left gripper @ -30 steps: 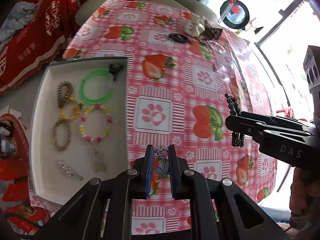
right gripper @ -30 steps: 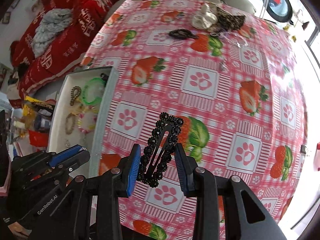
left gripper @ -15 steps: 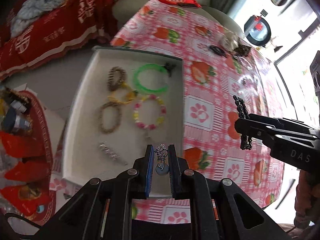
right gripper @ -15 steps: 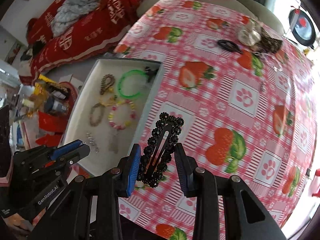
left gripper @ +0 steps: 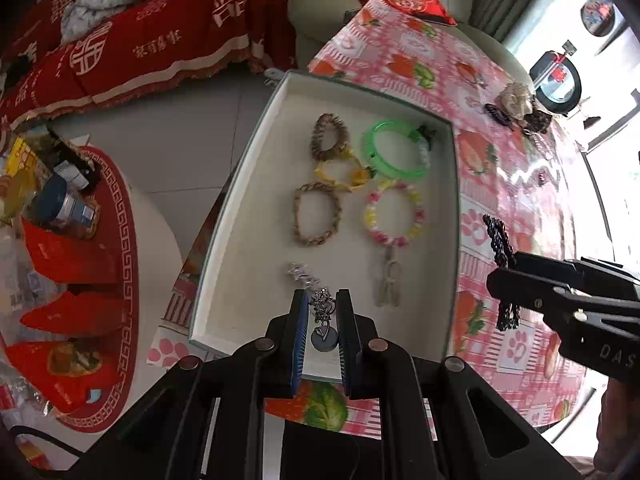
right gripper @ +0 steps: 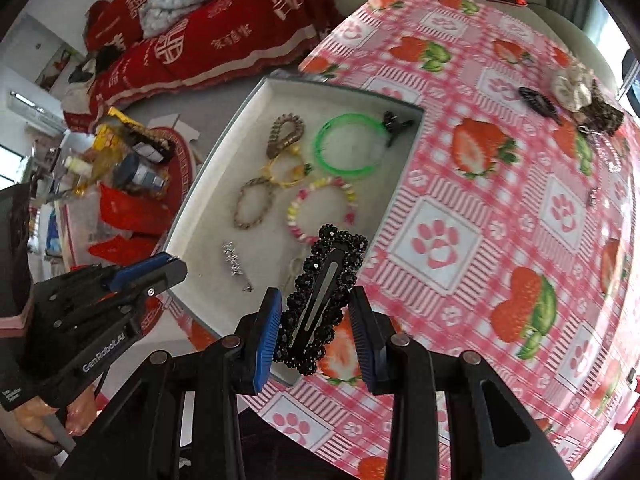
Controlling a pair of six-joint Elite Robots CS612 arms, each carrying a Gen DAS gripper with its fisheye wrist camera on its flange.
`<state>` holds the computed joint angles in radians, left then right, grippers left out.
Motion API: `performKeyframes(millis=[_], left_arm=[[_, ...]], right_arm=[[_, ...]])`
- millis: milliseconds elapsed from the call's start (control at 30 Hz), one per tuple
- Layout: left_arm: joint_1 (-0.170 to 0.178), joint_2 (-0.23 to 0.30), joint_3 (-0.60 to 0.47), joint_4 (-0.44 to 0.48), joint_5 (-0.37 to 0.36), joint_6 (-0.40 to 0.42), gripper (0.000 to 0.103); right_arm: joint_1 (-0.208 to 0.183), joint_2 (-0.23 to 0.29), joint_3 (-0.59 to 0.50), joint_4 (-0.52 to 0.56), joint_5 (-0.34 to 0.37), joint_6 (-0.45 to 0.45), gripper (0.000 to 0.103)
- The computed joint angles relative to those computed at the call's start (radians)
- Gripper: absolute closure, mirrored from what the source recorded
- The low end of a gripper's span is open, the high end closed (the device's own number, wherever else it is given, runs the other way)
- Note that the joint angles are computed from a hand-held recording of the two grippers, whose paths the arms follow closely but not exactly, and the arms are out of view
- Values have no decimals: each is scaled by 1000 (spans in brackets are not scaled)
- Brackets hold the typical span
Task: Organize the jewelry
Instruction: 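Carry the black hair clip and silver charm over the white tray with both grippers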
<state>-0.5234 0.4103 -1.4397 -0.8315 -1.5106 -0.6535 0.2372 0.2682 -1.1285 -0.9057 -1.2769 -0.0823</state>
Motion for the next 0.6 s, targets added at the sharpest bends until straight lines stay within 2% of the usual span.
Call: performKeyframes(millis=[600], left_arm=[[21, 52, -14, 8, 4, -41, 83]], right_arm=[[40, 1, 109, -50, 33, -86, 66]])
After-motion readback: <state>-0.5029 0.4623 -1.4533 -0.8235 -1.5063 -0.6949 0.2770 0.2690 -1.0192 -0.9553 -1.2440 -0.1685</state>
